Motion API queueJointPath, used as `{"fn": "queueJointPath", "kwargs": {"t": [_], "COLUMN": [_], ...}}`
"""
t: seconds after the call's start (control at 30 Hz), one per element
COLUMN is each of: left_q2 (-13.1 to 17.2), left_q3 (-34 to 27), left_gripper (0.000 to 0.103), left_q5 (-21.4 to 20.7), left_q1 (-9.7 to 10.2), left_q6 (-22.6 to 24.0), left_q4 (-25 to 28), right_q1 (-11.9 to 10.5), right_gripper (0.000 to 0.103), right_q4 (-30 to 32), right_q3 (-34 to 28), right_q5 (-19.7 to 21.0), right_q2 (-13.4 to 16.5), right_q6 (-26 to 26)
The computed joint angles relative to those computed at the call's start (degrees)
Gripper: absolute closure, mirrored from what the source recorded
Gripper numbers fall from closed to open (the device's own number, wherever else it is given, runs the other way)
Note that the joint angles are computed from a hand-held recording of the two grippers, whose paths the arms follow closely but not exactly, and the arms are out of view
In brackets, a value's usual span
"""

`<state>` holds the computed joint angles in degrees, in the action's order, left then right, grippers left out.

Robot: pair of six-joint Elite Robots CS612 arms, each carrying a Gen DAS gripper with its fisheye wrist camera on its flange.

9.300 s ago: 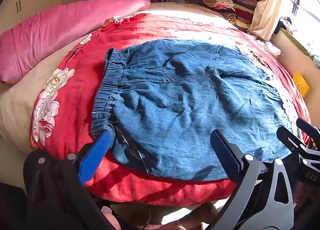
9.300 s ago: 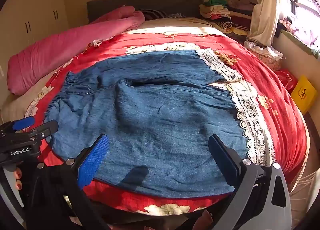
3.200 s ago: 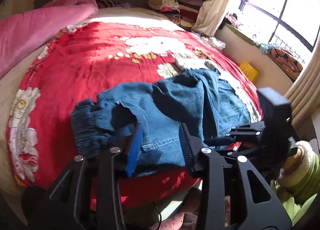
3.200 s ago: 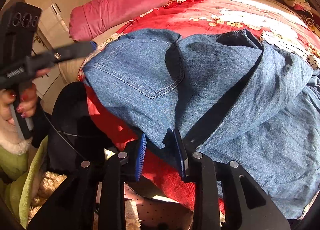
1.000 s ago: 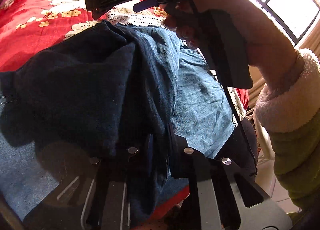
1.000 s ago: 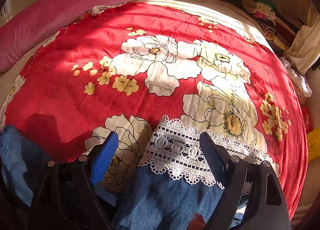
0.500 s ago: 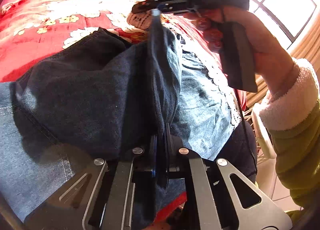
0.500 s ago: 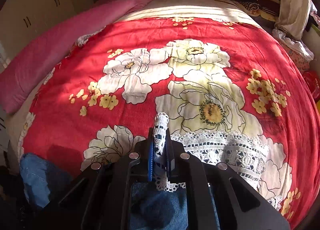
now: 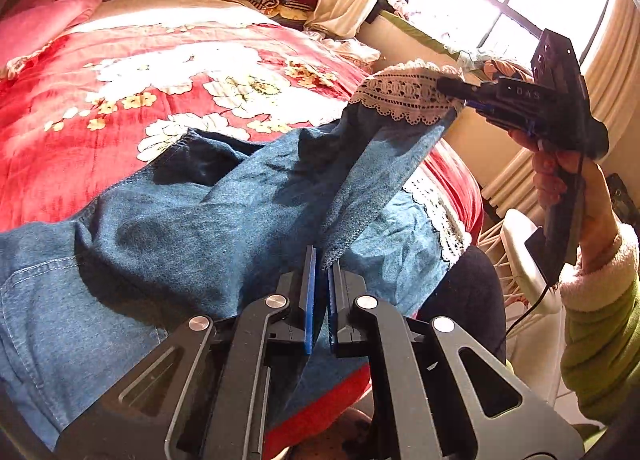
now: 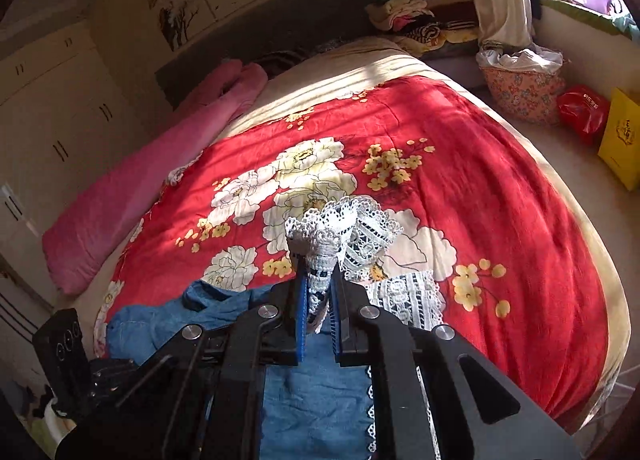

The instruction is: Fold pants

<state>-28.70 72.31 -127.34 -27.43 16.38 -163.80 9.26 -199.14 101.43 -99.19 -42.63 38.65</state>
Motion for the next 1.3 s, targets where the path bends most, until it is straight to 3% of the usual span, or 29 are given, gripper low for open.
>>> {"fn": "queueJointPath", "kwargs": {"t": [0.17, 0.4, 0.67, 0.83, 1.03, 1.13, 1.23, 1.3], "left_q2": [-1.29, -1.64, -1.32, -1.81, -2.28, -1.73, -1.25, -1.2], "left_q3": [2.8, 4.77, 4.78, 5.41, 6.68, 6.08, 5.38, 5.23], "left_gripper": [0.102, 0.099, 0.099, 0.099, 0.099, 0.099, 0.098, 0.096], "left_q5": [0.43, 3.12, 4.16, 4.85, 6.54, 7.48, 6.44, 5.74], "left_q1": [-0.53, -1.51, -1.65, -1.63, -1.84, -1.98, -1.72, -1.58], "left_q6": [3.81, 8.61, 8.73, 9.92, 13.04, 13.18, 12.31, 11.93], "left_q4": [0.37, 1.82, 1.61, 1.42, 1.28, 2.68, 3.56, 3.94], "right_q1": [0.7, 1.21, 1.02, 0.84, 2.0, 2.25, 1.9, 2.0], "right_gripper": [0.095, 0.094, 0.087, 0.091, 0.092, 0.09, 0.085, 0.062], "right_q4": [-4.17, -3.8, -3.93, -5.43, 4.63, 6.53, 5.34, 6.1], "right_q3": [5.49, 9.11, 9.44, 9.95, 8.19, 7.47, 8.23, 9.04], "right_q5": [-0.16, 1.44, 3.25, 4.39, 1.77, 0.99, 1.67, -0.37], "right_q2": [-0.13, 1.1, 1.84, 1.92, 1.31, 1.49, 1.26, 0.57], "right_q6": [5.49, 11.95, 12.24, 10.96, 6.53, 6.37, 7.9, 9.94]}}
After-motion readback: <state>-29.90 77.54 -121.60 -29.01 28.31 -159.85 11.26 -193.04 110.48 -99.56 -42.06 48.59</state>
